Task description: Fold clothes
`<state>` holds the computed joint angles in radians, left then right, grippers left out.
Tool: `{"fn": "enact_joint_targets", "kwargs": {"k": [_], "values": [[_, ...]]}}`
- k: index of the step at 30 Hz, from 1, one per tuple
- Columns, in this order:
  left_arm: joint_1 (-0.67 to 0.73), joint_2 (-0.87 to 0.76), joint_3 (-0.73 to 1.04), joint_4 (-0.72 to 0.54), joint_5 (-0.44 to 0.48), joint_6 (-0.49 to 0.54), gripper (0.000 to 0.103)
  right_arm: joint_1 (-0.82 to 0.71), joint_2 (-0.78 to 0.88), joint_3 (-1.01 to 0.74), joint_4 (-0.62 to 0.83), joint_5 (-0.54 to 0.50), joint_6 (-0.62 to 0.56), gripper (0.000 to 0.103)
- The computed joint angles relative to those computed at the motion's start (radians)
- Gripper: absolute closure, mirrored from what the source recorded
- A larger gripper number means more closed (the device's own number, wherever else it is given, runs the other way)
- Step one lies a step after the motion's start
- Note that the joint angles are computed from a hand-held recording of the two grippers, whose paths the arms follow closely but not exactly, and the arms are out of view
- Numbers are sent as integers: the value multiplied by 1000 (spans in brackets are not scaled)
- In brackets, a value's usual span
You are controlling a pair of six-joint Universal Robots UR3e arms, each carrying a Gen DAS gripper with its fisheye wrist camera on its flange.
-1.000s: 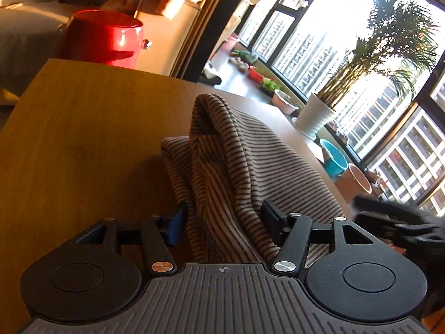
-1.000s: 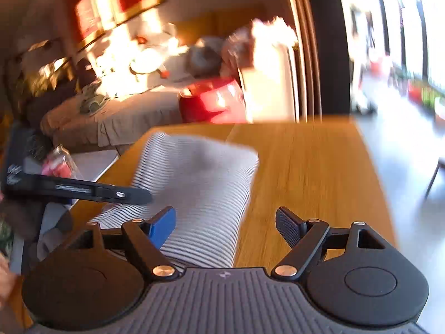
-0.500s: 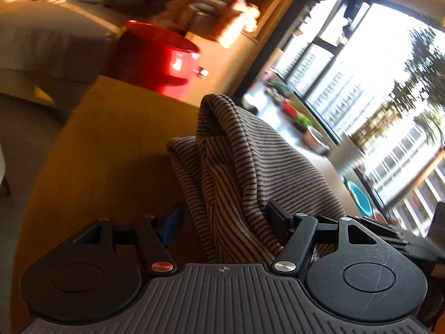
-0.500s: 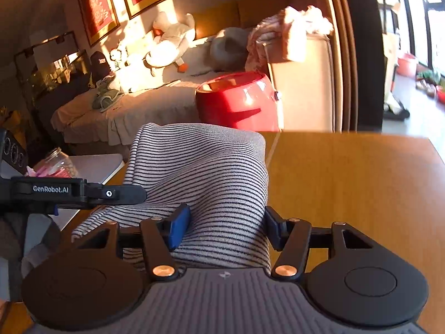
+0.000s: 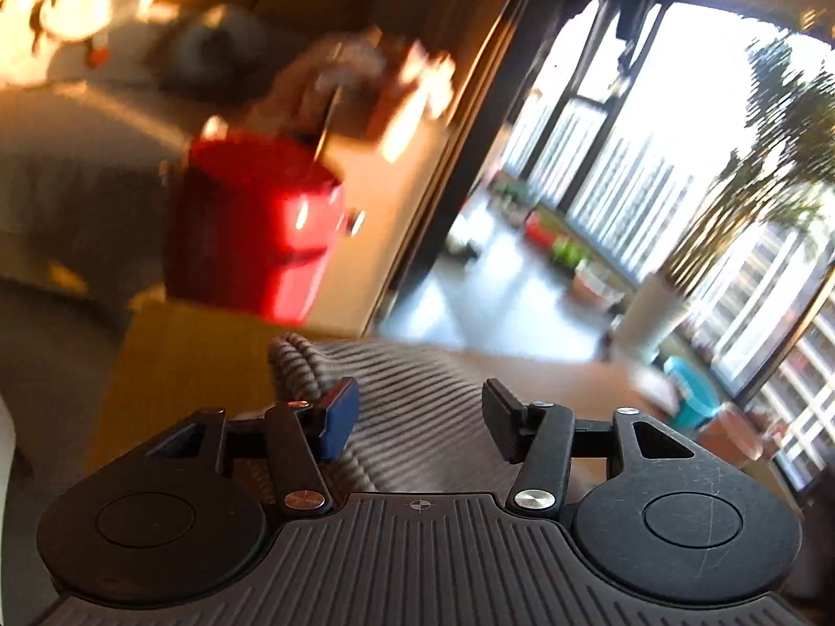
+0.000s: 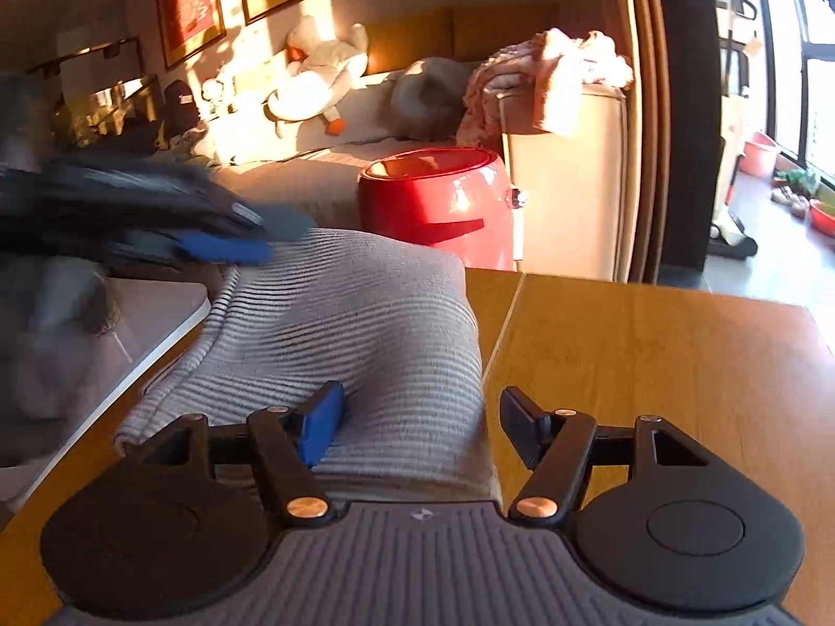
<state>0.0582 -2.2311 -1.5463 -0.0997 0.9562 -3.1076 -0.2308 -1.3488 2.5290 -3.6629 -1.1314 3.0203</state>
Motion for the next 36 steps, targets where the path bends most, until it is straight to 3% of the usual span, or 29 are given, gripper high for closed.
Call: {"fn": "enact_joint_targets", "kwargs": {"k": [1,3,6,8,11,16,19,21,23,24,26,28,31,36], "values": [[-12,-44,51,-23,22,3,57,-5,-29,14,24,10,-4,38],[-10,-82,72,-6,17,19,57,-12,-91,39,75,22,-22,38],[-6,-90,80,-7,4,33,57,65,-120,45,17,-79,-71,38],[0,-93,79,-6,-7,41,57,135,-70,36,-108,-150,-68,38],[8,-96,76,-3,-22,52,57,179,-26,5,-119,-123,-60,38],[14,-112,81,18,-32,69,56,304,156,-58,-247,-258,-95,36],[30,-64,22,37,-41,57,56,249,58,-30,-149,-190,-118,36],[64,24,-86,69,-76,37,48,170,-46,19,-81,-106,-118,34],[101,128,-220,99,-109,37,29,69,-120,78,-77,-22,-77,31],[120,182,-284,106,-124,39,29,23,-139,95,-70,11,-51,31],[147,268,-387,70,-161,88,33,-51,-149,105,-30,62,-2,34],[156,321,-457,-3,-188,161,42,-101,-143,110,41,114,33,51],[135,310,-508,6,-146,230,52,-76,-94,148,-52,77,65,51],[125,229,-466,84,-128,166,52,46,-96,116,-58,-91,26,43]]}}
